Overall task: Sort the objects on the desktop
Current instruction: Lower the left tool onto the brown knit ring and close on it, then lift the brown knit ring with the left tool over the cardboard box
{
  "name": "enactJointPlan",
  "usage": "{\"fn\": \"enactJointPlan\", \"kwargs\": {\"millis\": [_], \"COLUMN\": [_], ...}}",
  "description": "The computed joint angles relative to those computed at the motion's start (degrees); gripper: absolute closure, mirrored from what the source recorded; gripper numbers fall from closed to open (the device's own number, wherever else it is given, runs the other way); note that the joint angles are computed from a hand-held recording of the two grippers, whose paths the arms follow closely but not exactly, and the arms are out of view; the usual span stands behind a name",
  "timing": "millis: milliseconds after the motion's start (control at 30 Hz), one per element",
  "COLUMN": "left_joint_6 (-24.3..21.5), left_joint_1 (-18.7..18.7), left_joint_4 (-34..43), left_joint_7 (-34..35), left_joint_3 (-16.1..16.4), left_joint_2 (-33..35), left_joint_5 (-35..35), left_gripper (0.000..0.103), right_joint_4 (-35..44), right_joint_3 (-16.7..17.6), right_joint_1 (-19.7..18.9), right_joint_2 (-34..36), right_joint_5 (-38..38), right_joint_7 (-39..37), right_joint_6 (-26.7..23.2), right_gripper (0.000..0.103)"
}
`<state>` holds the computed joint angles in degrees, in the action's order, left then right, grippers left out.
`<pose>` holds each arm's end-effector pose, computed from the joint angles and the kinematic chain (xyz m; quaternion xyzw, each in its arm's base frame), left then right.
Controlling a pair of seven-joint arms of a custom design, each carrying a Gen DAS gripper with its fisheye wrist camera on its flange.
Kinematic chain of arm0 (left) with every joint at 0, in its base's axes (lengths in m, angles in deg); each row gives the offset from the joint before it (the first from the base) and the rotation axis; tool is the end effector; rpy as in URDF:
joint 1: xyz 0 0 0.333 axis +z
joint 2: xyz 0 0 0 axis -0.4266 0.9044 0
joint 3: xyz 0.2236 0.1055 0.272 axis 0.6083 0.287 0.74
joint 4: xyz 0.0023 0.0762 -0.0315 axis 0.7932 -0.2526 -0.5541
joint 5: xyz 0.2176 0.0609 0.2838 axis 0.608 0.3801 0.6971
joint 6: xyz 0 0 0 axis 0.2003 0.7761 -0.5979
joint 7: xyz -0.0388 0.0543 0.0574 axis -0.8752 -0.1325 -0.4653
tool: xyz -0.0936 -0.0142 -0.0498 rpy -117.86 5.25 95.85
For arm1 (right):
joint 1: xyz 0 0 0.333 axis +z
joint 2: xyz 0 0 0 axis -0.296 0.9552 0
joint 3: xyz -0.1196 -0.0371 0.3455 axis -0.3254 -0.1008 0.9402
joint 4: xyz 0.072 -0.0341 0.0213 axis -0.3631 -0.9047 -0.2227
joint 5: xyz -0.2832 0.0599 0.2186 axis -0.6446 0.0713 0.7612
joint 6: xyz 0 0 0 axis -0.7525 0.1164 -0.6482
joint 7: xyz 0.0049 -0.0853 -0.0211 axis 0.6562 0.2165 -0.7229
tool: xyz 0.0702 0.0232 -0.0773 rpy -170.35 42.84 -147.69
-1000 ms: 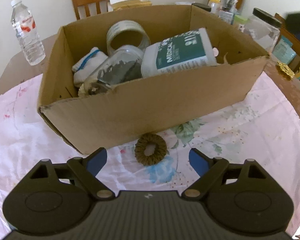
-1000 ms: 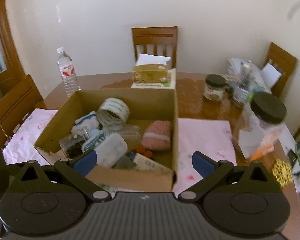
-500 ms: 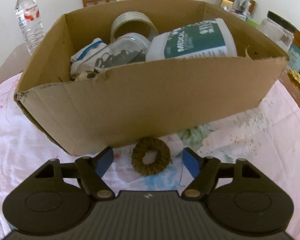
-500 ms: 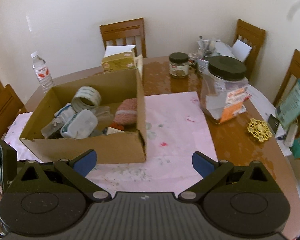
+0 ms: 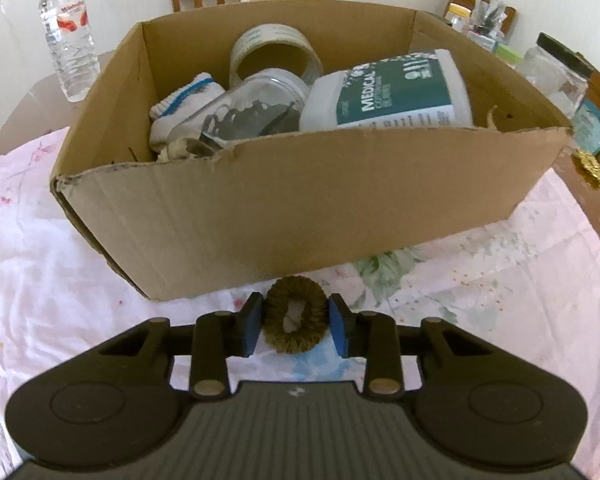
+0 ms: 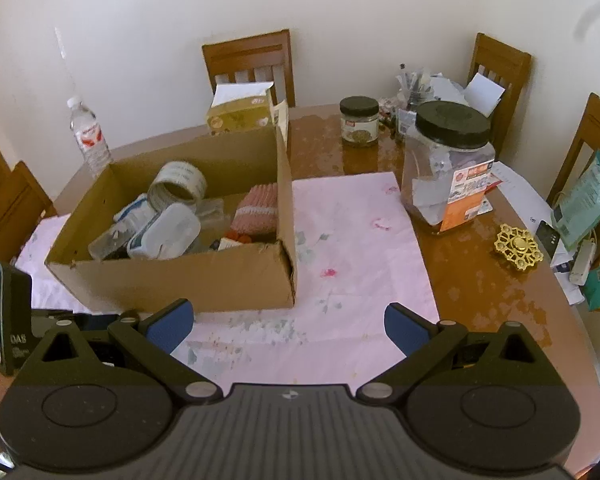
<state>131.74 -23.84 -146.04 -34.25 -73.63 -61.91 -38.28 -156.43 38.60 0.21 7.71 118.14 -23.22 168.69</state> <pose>0.3686 -0.1402 0.4549 -0.8058 0.5192 -0.1746 0.2250 0.4635 0.1040 0.5454 -0.8176 0.4426 -0.1014 0.3539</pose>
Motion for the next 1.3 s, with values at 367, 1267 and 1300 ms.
{"fn": "enactJointPlan", "kwargs": {"millis": [367,1267,1300], "left_joint_6": [-0.25,-1.38,-1.18], "left_joint_1": [-1.81,3.35,4.02], "left_joint_4": [-0.21,8.61,9.12], "left_joint_7": [6.42,21.31,21.21], "left_joint_3": [0.85,1.21,1.07], "left_joint_2": [-3.30,-7.09,-6.52], "left_joint_5": [-3.77,-6.11,-5.56], "left_gripper": [0.071,0.071,0.071], "right_joint_4": [-0.39,0.50,0.56], "right_joint_3": [0.56,0.98,1.00], "right_joint_1": [-0.03,1.05,1.04], "right_joint_2": [-0.65,-0.89,-0.86], "right_joint_5": [-4.62,-2.38,-2.42], "right_joint_7": [2.69,2.17,2.43], "right_joint_6": [-2.14,-4.37,-4.51], "right_gripper": [0.000,0.000,0.000]}}
